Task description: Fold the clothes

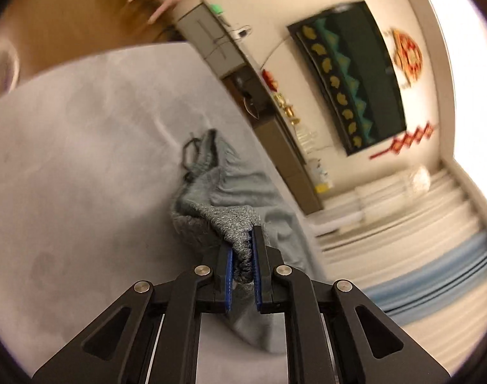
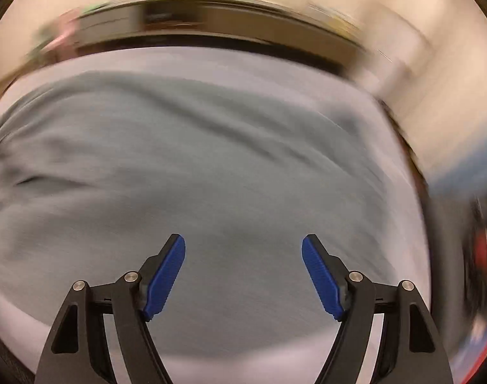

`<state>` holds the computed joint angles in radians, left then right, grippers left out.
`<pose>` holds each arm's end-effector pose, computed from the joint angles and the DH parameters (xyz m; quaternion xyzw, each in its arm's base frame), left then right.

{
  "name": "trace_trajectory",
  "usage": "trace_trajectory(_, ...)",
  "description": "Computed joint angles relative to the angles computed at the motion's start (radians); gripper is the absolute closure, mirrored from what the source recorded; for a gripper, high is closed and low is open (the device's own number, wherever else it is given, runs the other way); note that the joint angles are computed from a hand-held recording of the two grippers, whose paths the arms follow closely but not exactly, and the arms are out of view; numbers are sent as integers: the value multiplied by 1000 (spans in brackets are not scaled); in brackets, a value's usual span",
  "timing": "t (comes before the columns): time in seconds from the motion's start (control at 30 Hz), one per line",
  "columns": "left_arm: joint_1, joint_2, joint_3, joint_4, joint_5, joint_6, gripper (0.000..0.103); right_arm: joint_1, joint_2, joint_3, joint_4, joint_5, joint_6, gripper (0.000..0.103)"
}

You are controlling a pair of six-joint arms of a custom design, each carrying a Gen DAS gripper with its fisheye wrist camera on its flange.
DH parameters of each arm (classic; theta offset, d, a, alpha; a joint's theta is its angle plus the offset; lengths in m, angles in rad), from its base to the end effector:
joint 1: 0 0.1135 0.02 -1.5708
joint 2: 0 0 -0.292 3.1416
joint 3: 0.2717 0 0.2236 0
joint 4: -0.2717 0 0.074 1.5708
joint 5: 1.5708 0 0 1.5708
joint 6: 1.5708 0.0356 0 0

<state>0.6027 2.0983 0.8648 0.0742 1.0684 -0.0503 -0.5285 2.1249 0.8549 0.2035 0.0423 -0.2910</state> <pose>0.2907 0.1621 0.0989 -0.1717 0.8314 -0.4316 0.3051 0.2995 -0.1766 0.0779 0.1199 0.9607 -0.1182 0.2206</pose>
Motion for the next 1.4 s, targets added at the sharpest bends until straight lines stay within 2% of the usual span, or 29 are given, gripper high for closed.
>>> trace_trajectory(0.07, -55, -13, -5, -2, -57, 2, 94, -138, 9, -26, 12, -60, -1, 26)
trace_trajectory(0.2, -110, -29, -31, 50, -149, -2, 94, -174, 93, 14, -42, -109, -47, 26)
trace_trajectory(0.33, -117, -57, -56, 72, -198, -17, 94, -88, 182, 57, -22, 29, -73, 29)
trace_trajectory(0.37, -123, -59, -43, 60, -204, -25, 94, -84, 179, 58, -29, 19, -91, 44)
trace_trajectory(0.4, -124, -63, -23, 36, -201, -38, 94, -84, 174, 64, -53, -9, -104, 74)
trace_trajectory(0.43, -115, -69, 10, -2, -185, -57, 94, -72, 173, 60, -58, -7, -127, 98)
trace_trajectory(0.47, -107, -75, 47, -56, -171, -62, 94, -55, 172, 50, -49, 15, -156, 98)
trace_trajectory(0.5, -97, -91, 91, -150, -171, -25, 94, -54, 162, 38, -49, 25, -183, 99)
trace_trajectory(0.6, -67, -162, 201, -461, -234, 191, 94, -90, 104, -6, -63, 31, -259, 99)
trace_trajectory(0.67, -70, -195, 231, -668, -357, 423, 94, -136, 66, -63, -49, 86, -362, 100)
trace_trajectory(0.73, -98, -203, 196, -757, -521, 590, 93, -184, 85, -113, -7, 195, -490, 101)
trace_trajectory(0.77, -117, -215, 152, -736, -613, 641, 92, -207, 101, -121, -6, 212, -531, 101)
trace_trajectory(0.83, -145, -242, 81, -680, -737, 727, 89, -238, 116, -142, 9, 225, -572, 98)
trace_trajectory(0.9, -149, -287, 47, -634, -789, 761, 83, -249, 62, -174, 24, 198, -540, 95)
trace_trajectory(0.97, -136, -353, 50, -623, -797, 798, 80, -238, -47, -216, 7, 128, -474, 84)
trace_trajectory(1.0, -134, -385, 57, -612, -807, 801, 80, -203, -100, -238, 2, 104, -440, 71)
trace_trajectory(1.03, -144, -414, 70, -597, -830, 797, 80, -154, -153, -255, -3, 88, -400, 63)
trace_trajectory(1.13, -195, -479, 107, -534, -935, 797, 79, 22, -264, -293, -44, 38, -292, 56)
trace_trajectory(1.2, -257, -499, 124, -493, -969, 764, 79, 121, -288, -290, -62, -9, -224, 50)
trace_trajectory(1.27, -324, -492, 160, -502, -915, 693, 76, 303, -258, -292, -42, -72, -84, 50)
trace_trajectory(1.33, -466, -447, 161, -481, -866, 596, 64, 450, -191, -283, -3, -147, 20, 48)
trace_trajectory(1.37, -555, -402, 157, -440, -875, 546, 57, 518, -138, -277, 38, -157, 70, 48)
trace_trajectory(1.4, -650, -337, 160, -389, -923, 503, 57, 585, -76, -265, 83, -154, 120, 48)
